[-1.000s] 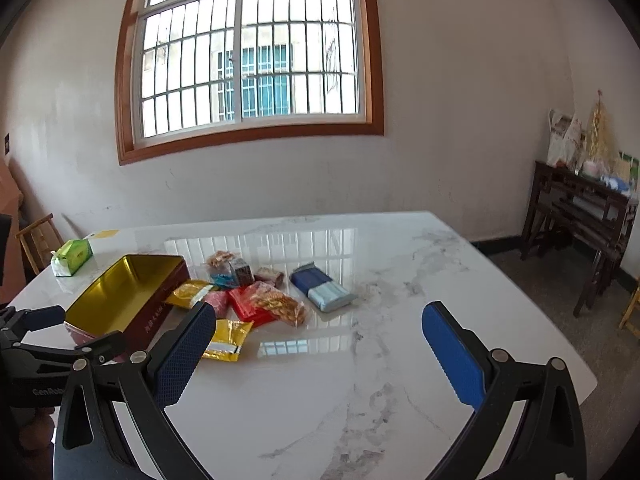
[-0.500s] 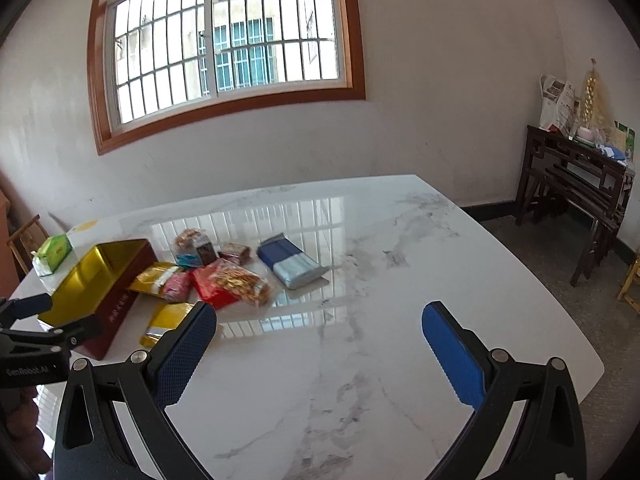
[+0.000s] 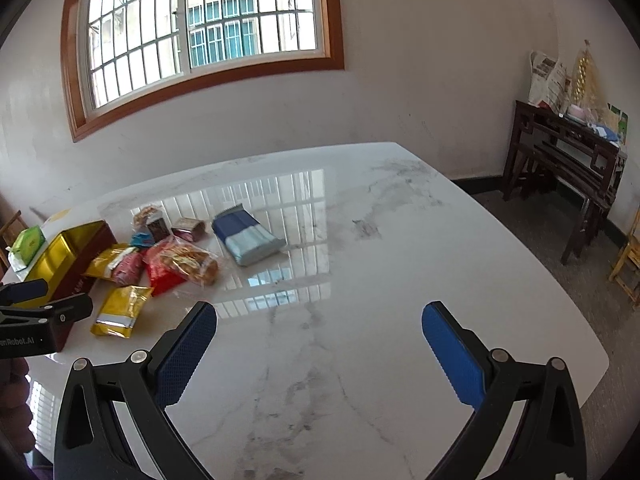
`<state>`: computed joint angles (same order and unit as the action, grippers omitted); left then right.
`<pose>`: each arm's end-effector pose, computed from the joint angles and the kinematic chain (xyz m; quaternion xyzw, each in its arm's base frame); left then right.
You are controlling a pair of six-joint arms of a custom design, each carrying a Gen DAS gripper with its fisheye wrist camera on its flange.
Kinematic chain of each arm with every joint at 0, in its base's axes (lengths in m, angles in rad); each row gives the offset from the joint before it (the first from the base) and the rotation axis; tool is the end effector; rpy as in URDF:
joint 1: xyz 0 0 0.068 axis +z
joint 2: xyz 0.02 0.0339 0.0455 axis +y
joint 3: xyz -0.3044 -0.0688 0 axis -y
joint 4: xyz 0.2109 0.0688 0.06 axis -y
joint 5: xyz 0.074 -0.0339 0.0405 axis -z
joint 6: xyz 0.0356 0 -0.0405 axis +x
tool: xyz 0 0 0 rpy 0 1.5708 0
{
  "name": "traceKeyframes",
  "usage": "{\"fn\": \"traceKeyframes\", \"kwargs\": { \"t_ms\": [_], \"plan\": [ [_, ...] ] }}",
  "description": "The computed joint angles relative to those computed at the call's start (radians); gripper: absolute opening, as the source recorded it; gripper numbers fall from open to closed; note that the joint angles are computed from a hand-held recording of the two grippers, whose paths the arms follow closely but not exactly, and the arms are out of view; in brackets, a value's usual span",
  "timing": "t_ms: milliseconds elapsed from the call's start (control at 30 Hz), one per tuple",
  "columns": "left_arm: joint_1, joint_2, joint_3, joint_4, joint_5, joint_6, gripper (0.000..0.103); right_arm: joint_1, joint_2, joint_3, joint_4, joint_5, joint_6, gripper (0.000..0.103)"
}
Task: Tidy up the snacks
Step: 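Move the left tool toward the large yellow packet with silver stripe, then close the left tool on the large yellow packet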
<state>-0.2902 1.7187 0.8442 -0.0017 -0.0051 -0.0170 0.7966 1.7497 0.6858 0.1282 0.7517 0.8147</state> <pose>0.3031 -0.0903 0.2070 0.1272 0.9317 -0.0497 0.3367 0.2190 0.1892 0.1773 0.1226 0.8826 -0.0320 0.4527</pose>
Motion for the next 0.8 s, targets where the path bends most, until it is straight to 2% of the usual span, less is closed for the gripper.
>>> {"fn": "traceKeyframes", "kwargs": {
  "t_ms": [467, 800],
  "plan": [
    [-0.017, 0.164, 0.127, -0.034, -0.026, 0.018, 0.103, -0.066, 0.078, -0.011, 0.087, -0.078, -0.037, 0.103],
    [-0.014, 0.255, 0.197, -0.059, 0.007, 0.032, 0.103, -0.094, 0.114, -0.012, 0.117, -0.111, -0.041, 0.103]
  ]
}}
